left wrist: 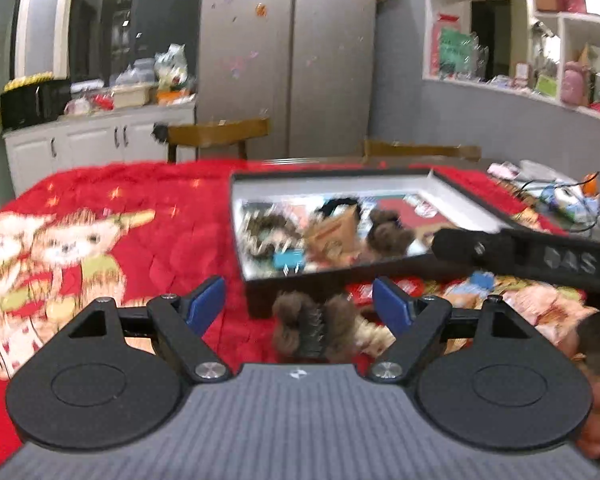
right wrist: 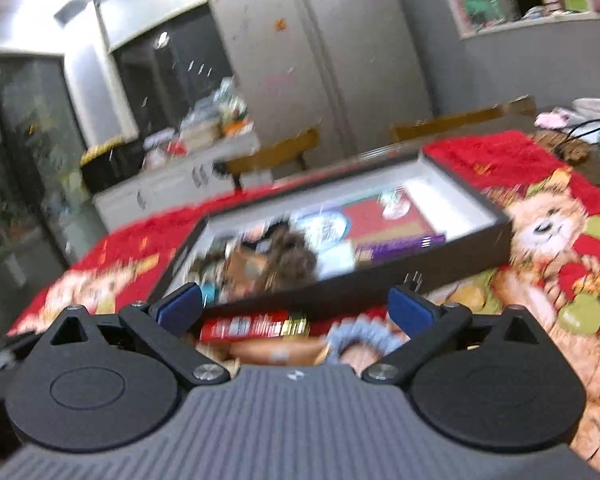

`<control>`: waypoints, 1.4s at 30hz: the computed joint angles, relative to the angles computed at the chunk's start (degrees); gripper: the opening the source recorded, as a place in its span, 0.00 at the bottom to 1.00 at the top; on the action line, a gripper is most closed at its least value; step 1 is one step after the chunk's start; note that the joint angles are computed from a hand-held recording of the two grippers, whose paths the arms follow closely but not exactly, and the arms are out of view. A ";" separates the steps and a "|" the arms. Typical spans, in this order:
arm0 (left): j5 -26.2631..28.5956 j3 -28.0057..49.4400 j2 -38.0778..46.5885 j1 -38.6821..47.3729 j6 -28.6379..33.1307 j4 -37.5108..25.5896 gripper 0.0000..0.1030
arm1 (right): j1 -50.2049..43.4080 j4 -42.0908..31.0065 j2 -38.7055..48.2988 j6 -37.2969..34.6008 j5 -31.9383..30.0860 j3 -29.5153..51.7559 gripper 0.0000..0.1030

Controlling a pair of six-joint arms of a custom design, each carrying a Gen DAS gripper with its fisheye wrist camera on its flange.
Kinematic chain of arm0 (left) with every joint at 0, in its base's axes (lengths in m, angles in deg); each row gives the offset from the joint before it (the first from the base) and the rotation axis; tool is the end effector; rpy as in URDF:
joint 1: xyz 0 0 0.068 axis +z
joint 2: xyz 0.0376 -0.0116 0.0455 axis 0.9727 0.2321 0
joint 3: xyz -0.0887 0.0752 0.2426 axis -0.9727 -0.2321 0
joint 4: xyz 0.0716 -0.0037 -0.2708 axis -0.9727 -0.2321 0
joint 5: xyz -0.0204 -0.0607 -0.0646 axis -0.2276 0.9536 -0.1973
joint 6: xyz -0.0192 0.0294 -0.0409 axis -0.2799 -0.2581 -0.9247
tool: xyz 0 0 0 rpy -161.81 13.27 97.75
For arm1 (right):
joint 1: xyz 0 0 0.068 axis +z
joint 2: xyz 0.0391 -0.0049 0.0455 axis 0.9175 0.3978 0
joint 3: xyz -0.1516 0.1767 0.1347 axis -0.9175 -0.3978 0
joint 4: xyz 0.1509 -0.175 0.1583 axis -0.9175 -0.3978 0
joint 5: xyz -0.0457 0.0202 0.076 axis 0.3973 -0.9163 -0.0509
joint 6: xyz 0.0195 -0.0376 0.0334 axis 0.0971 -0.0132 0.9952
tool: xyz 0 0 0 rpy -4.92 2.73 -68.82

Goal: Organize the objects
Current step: 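Move both tools out of the box back toward the remaining items, then grasp the brown fuzzy hair clip with the left tool while the right tool grasps the tan paper triangle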

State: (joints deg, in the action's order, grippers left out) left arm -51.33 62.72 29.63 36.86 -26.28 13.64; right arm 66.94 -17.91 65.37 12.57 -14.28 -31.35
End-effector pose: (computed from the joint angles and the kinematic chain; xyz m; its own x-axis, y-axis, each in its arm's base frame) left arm 0.2518 -0.1849 0.0998 -0.4495 -0.0116 -0.8932 0.0427 0.9985 -0.0345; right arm 0.2766 0.0135 0.0844 -0.5081 0.1657 -0.8452 -0.2087 0.9284 0.3074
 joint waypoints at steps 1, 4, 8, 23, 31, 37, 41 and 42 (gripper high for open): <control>0.45 0.50 1.31 0.41 -0.93 -0.18 0.81 | 0.21 -1.17 0.24 -0.46 -0.75 0.00 0.91; 2.03 1.60 3.74 1.26 -1.16 -1.01 0.77 | -0.12 -3.11 1.75 -0.09 -2.47 0.82 0.87; 6.77 3.40 4.62 2.89 -1.11 -3.04 0.75 | 0.05 -5.16 3.02 -1.10 -2.56 2.60 0.84; 8.85 5.12 5.35 4.78 -3.59 -6.55 0.48 | -0.46 -7.47 4.91 -1.68 -4.13 5.17 0.74; 6.07 5.19 5.17 4.20 -4.92 -7.26 0.47 | -1.50 -6.04 5.22 -1.60 -6.98 4.57 0.60; 4.42 5.36 5.15 3.70 -5.26 -7.92 0.47 | -1.43 -5.11 4.88 -1.65 -7.05 3.96 0.56; 3.37 5.75 5.33 3.40 -5.53 -8.67 0.47 | -1.36 -4.70 4.50 -1.46 -6.83 3.54 0.55; 3.24 5.80 5.32 3.33 -5.59 -8.77 0.47 | -1.36 -4.70 4.38 -1.42 -6.82 3.47 0.55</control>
State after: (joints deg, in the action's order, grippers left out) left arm -48.09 68.51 34.95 40.19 -31.86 4.87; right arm 65.58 -22.60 69.75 11.15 -21.10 -27.87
